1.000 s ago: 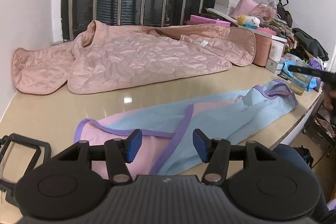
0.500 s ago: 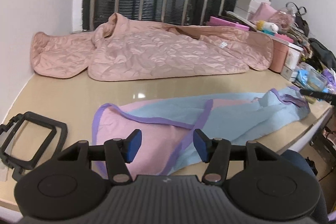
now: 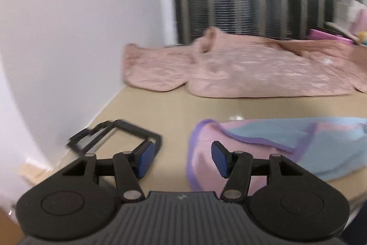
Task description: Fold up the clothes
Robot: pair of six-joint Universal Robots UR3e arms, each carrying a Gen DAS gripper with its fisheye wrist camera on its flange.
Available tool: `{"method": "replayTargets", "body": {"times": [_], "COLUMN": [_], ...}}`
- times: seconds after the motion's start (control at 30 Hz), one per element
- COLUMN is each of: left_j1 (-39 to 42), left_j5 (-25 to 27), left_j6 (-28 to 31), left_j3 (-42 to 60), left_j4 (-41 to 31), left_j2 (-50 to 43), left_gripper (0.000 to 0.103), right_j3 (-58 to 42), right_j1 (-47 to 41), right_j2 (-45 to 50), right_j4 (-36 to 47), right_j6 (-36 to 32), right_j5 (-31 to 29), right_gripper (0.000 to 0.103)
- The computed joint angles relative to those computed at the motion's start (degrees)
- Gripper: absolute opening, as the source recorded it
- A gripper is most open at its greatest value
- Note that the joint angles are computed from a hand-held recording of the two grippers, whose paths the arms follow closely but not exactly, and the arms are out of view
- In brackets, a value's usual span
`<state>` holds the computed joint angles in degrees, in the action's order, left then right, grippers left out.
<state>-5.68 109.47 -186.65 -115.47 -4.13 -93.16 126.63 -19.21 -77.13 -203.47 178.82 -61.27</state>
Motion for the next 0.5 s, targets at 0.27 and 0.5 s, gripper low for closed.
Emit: {"method": "replayTargets", "body": {"times": [0.27,0.5], "left_j1": [-3.63,-4.56], "left_j5": [4.46,6.07], "left_j6": [-3.49,-3.14], "left_j3": [2.41,3.50], "left_j4": [-3.88,-2.27], "left_j2": [-3.50,-7.44], "left_gripper": [0.065,0.054], "right_j3": [-1.93,-6.01], "right_j1": [5.27,14.99], "right_j2": [7.12,14.41], "right_j4": [-5.60,-11.56], "right_j6": [12.91,0.96], "right_j5": [-11.08,-21.51], "right_gripper": [0.039,0.035]}}
